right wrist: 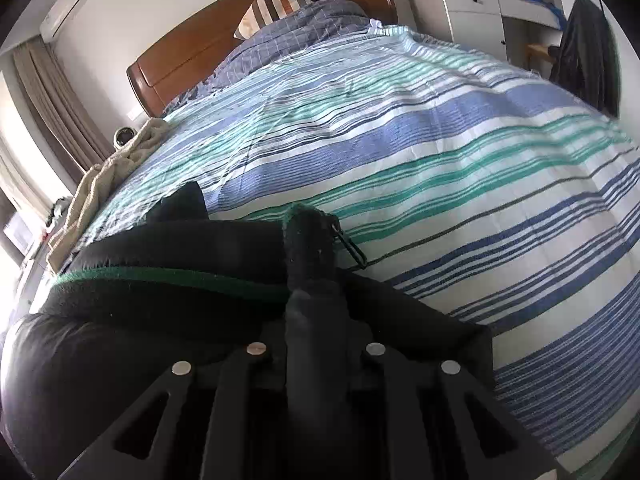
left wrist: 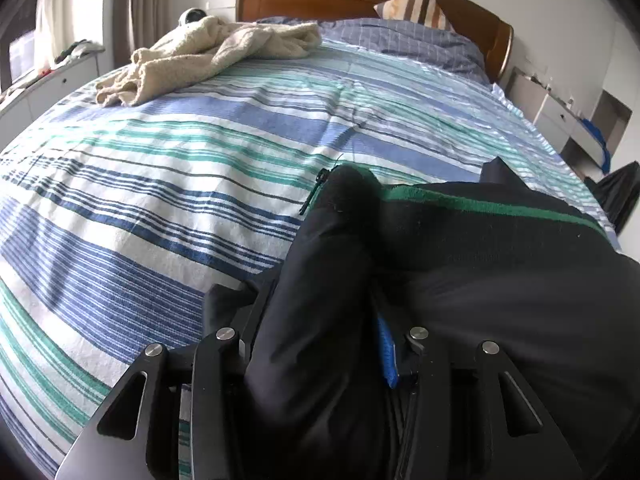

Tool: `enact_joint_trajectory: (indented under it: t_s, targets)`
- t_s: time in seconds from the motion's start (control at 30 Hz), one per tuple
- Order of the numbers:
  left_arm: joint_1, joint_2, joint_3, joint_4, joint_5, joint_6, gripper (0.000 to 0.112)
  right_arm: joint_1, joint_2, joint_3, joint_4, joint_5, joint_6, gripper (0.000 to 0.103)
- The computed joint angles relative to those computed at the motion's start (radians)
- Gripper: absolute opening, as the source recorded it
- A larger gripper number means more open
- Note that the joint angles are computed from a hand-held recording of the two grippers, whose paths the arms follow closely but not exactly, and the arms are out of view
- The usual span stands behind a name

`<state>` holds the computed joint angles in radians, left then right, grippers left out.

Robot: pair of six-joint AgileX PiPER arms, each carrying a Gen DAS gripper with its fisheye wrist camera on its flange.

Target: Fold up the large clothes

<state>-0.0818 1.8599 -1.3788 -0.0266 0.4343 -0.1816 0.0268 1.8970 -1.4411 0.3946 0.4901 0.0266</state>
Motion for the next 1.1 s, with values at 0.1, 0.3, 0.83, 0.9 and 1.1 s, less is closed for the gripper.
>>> enact_joint_trajectory:
  t_s: [0.1, 0.3, 0.83, 0.9, 1.1]
  targets:
    - [-0.01, 0.009, -0.021, 0.05, 0.026, -0.04, 0.046, -0.038, 0.007, 0.0, 0.157, 0.026, -0.118, 0.014]
    - [-0.075, 0.015, -0.085, 0.325, 0.155, -0.263, 0.062, -0.208, 0.035, -0.017, 0.599, 0.276, -0.334, 0.025]
    - [-0.18, -0.27, -0.129, -0.198, 0.344, 0.241, 0.087, -0.264, -0.53, 0.457, 0.878, 0.496, -0.711, 0.048]
    - [-0.232, -0.193, -0.205, -0.149, 0.355, 0.188, 0.087, -0.192, -0.581, 0.514, 0.821, 0.397, -0.676, 0.048]
    - [-0.289, 0.092, -0.327, -0.059, 0.349, 0.092, 0.095, -0.248, -0.641, 0.635, 0.787, 0.382, -0.661, 0.048]
